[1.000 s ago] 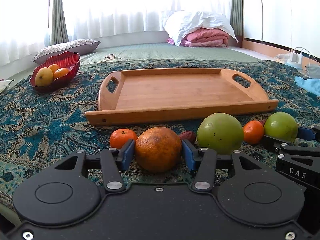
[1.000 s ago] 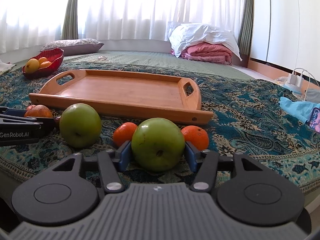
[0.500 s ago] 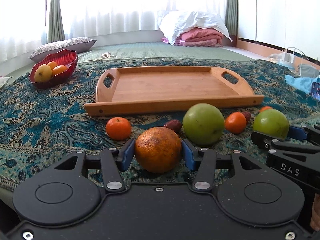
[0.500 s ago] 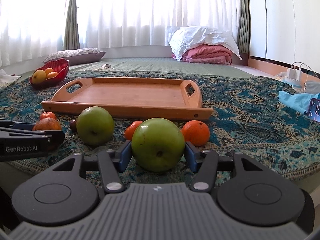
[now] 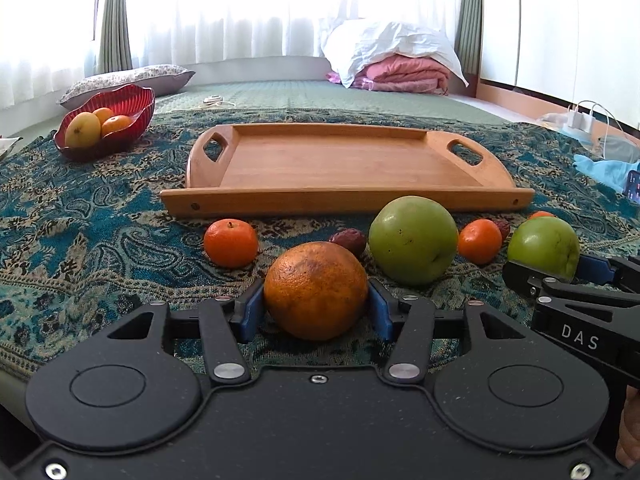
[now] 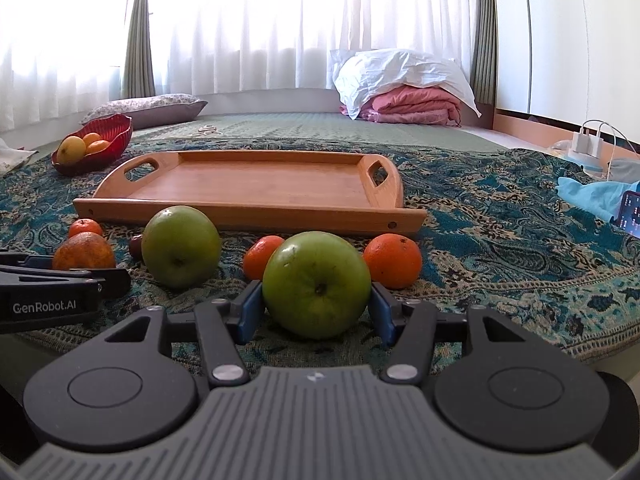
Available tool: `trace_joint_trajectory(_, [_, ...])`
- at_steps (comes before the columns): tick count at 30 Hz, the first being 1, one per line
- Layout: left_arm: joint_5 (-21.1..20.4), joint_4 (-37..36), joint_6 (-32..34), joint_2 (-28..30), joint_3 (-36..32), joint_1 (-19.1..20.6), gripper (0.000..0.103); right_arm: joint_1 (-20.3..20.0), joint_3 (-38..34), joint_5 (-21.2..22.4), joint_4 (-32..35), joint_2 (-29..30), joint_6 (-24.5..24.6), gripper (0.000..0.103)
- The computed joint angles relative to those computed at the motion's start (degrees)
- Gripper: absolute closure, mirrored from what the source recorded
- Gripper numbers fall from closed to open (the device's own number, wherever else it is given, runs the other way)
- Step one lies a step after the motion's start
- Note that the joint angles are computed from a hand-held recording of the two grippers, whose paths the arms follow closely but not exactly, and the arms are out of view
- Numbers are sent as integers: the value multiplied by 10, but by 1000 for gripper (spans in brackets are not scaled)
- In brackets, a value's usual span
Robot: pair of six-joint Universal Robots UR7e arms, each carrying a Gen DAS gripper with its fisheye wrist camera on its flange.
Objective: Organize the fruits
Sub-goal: 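Lift the orange with the left tool while the right tool carries the apple over the tray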
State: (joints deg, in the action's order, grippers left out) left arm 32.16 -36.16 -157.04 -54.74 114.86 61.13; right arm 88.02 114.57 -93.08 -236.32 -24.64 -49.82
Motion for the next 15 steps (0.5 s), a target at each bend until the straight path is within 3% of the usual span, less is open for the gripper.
trace_joint_trajectory(15, [16,-29,31,8,-6,14,53,-6,-29,8,5,18,16,42])
